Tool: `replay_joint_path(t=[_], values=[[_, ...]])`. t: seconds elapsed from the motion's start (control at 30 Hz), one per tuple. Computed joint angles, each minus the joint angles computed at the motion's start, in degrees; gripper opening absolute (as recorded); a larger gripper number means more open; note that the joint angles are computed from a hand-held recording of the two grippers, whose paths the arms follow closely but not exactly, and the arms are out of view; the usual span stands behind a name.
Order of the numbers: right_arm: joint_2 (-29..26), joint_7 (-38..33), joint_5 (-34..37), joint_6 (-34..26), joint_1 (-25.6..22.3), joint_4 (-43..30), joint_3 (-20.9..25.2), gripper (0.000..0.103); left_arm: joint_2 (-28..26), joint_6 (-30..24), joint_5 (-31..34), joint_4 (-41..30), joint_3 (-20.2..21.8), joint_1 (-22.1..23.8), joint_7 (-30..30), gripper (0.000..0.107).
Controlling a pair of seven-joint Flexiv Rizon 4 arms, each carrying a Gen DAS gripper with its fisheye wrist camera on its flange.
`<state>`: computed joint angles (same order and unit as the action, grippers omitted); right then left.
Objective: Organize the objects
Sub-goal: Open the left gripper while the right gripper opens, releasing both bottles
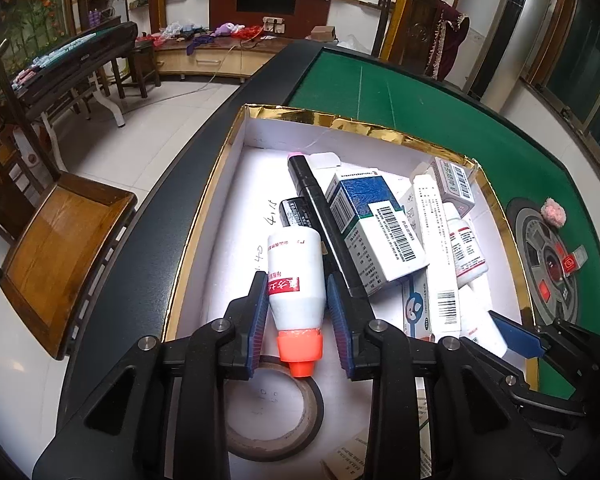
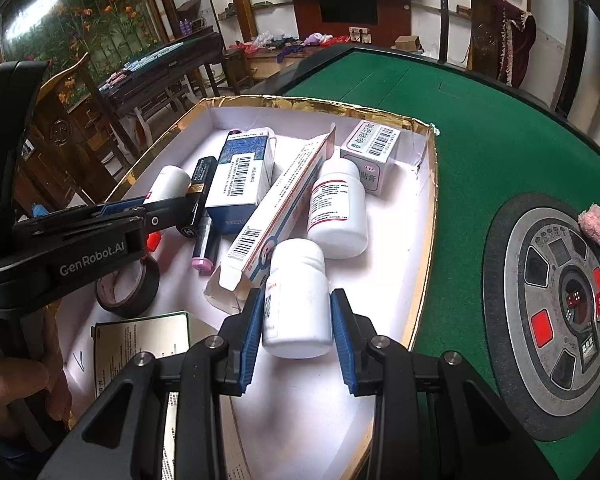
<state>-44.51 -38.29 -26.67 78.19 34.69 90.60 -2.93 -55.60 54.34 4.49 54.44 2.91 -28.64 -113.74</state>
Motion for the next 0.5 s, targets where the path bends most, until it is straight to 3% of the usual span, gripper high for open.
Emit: replay_joint_path(t=[0.17, 0.3, 0.5], values=[[-0.12, -0.05, 0.25, 0.27, -0.06, -0.06, 0.07, 0.033, -0.17, -0.82, 0.79, -0.73, 0.62, -0.53, -0.4, 0.032], [0.04, -0.2, 0.61, 0.58, -0.31, 0.14, 0.3, 0.034, -0.43, -1.51, 1.27, -1.5, 0.74, -0.71, -0.55, 0.053], [0.35, 0.1, 0.72, 1.42, -0.04, 0.79, -0.24, 0.034, -0.53, -2.06, 1.84, -2.01, 0.77, -0.91, -0.65, 0.058]])
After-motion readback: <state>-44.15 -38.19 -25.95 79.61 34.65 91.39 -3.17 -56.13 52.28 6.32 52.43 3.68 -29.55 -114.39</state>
